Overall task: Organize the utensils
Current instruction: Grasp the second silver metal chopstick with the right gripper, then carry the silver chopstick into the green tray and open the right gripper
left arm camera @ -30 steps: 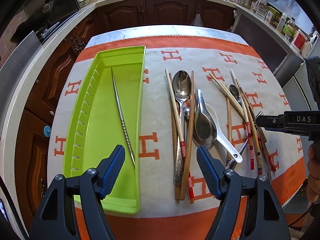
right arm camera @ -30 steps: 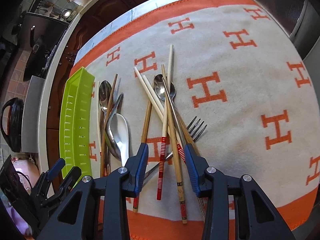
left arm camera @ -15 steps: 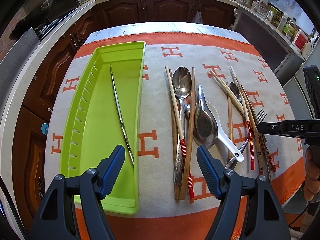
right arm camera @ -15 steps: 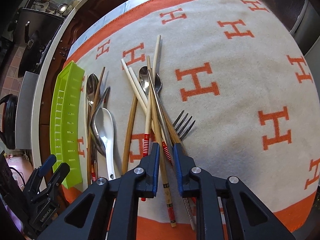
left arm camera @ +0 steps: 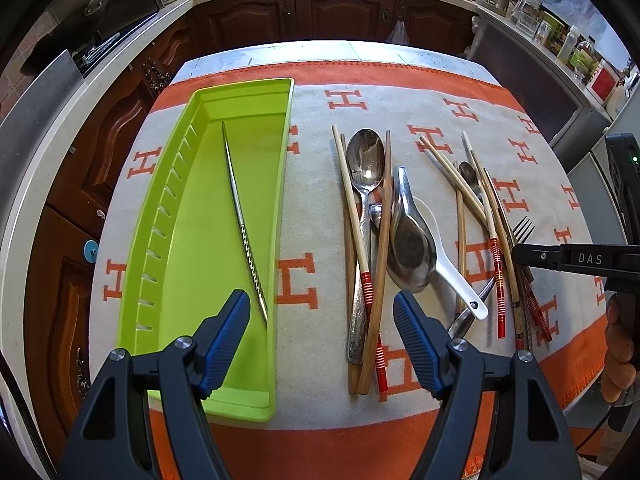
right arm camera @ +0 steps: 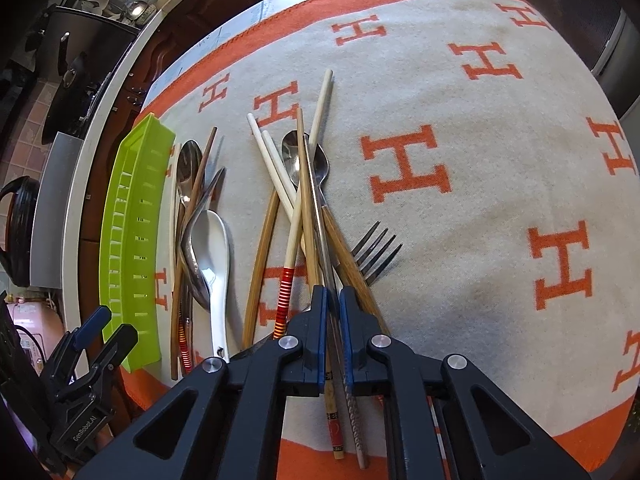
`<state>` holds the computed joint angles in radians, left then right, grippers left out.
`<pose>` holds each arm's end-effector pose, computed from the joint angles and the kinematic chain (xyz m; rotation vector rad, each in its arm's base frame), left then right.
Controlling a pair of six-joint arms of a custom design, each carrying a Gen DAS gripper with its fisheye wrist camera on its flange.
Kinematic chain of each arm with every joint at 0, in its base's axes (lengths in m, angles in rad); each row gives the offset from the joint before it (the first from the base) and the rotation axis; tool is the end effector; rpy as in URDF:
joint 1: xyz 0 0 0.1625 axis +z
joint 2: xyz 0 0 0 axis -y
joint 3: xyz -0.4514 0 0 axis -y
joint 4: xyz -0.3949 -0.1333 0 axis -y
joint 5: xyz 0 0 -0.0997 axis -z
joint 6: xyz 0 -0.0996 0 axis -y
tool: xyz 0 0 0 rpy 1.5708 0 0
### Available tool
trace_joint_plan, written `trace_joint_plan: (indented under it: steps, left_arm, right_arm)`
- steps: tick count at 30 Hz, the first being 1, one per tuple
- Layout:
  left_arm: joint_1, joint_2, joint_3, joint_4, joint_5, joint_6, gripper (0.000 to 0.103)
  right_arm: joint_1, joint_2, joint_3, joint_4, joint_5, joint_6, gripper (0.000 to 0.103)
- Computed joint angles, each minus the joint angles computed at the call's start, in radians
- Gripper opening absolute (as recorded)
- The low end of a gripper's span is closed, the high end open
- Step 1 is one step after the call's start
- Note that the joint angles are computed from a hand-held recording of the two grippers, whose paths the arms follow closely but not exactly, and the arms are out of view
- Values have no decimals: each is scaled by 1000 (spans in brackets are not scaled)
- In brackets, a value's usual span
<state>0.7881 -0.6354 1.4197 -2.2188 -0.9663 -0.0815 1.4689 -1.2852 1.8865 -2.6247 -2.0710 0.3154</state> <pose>-0.3805 -0.6518 0.0567 0.9203 2.3596 -0.1737 0.0260 -0.5864 0.3372 -0.6924 -2.5274 0.6701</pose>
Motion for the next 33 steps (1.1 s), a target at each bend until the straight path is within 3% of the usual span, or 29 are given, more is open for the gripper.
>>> trace_joint_plan:
  steps: [7, 18, 21, 28, 29, 32, 33]
  left_arm:
    - [2, -16, 12, -7, 1, -8, 72]
    - [7, -52, 40, -25, 23, -25, 72]
    - [8, -59, 46, -26, 30, -31, 72]
    - [16, -69, 57, -15, 33, -41, 72]
    - [16, -69, 58, -12, 34, -42, 72]
    - [15, -70, 60, -10, 34, -42, 72]
    - [14, -70, 61, -12, 33, -38, 72]
  right_arm:
    - [18, -19, 17, -23, -18, 1, 5]
    - [77, -57, 38, -74, 45, -49, 0]
    - [101, -49, 38, -98, 30, -75, 0]
    - [95, -22, 14, -31, 21, -63, 1]
    - [93, -17, 9, -16, 5, -44, 5]
    - [74, -11, 12, -26, -22, -12, 34]
    - [68, -13, 17, -38, -26, -8, 34]
